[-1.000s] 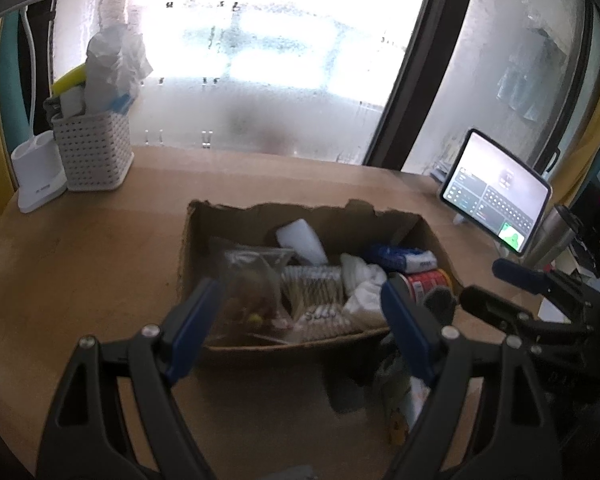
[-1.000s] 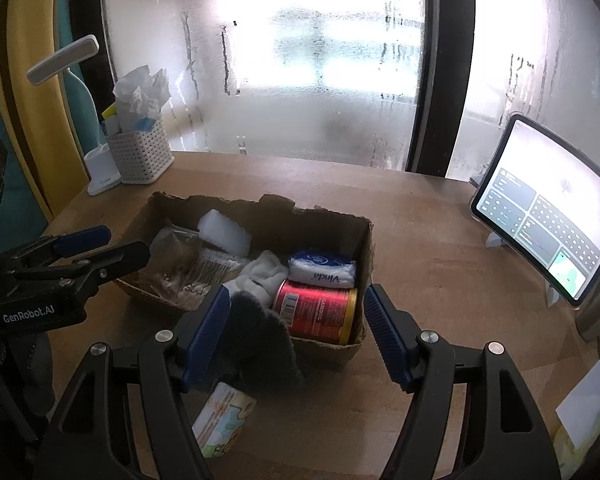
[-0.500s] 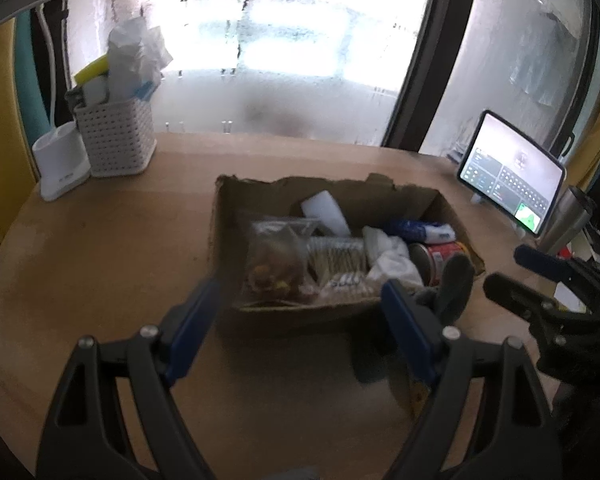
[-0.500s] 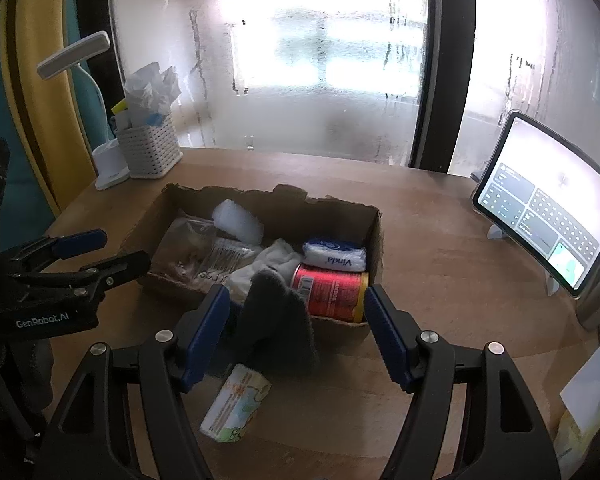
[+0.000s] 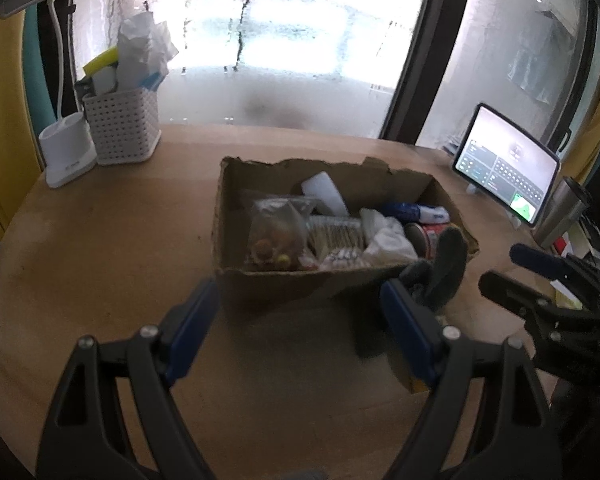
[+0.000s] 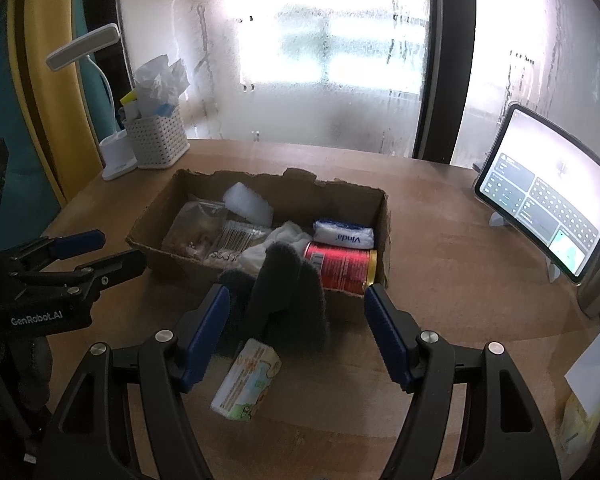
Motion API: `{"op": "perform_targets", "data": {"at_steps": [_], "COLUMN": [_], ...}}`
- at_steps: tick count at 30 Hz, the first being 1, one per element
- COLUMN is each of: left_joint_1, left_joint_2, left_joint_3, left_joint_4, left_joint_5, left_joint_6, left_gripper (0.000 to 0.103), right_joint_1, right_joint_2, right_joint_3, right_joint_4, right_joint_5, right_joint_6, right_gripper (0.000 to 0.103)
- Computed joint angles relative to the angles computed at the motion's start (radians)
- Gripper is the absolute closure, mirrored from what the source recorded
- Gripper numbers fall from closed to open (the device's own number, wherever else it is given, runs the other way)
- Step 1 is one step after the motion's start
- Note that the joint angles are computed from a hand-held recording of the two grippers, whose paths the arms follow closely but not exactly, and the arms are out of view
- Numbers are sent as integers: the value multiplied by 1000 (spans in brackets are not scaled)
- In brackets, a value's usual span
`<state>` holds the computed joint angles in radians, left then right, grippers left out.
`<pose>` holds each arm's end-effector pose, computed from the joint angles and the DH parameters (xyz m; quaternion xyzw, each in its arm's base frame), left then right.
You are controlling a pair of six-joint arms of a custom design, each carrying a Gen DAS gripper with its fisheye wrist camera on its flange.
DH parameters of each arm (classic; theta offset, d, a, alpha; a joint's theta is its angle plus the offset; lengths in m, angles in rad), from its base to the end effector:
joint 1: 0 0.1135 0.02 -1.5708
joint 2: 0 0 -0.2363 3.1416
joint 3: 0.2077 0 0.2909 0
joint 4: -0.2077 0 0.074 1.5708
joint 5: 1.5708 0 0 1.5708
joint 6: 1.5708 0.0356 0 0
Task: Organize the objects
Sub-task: 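Move both grippers back toward the grey gloves and small tissue packet, then grasp the grey gloves with the left gripper while the right gripper grasps the tissue packet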
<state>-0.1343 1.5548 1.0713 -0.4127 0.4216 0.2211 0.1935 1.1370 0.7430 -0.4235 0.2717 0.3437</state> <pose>0.3574 -0.0630 0.1874 0.2313 0.8960 -0.1832 0.3319 0.2772 0.0446 0.1950 0.1188 0.9150 -0.0247 0.3848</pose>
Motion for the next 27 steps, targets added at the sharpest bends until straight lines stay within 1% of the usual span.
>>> {"op": "perform_targets", "data": {"at_steps": [27], "left_joint_1": [40], "left_joint_2": [-111], "left_joint_3": [-161], "left_joint_4": [36], "left_joint_5": [23], "left_joint_6": [19], "left_gripper": [19], "right_joint_1": [80], "right_joint_2": [-33], "right_joint_3": [-94], "right_joint_4": [4], "right_joint_5": [1], "right_joint_6": [59], "right_gripper": [30]}}
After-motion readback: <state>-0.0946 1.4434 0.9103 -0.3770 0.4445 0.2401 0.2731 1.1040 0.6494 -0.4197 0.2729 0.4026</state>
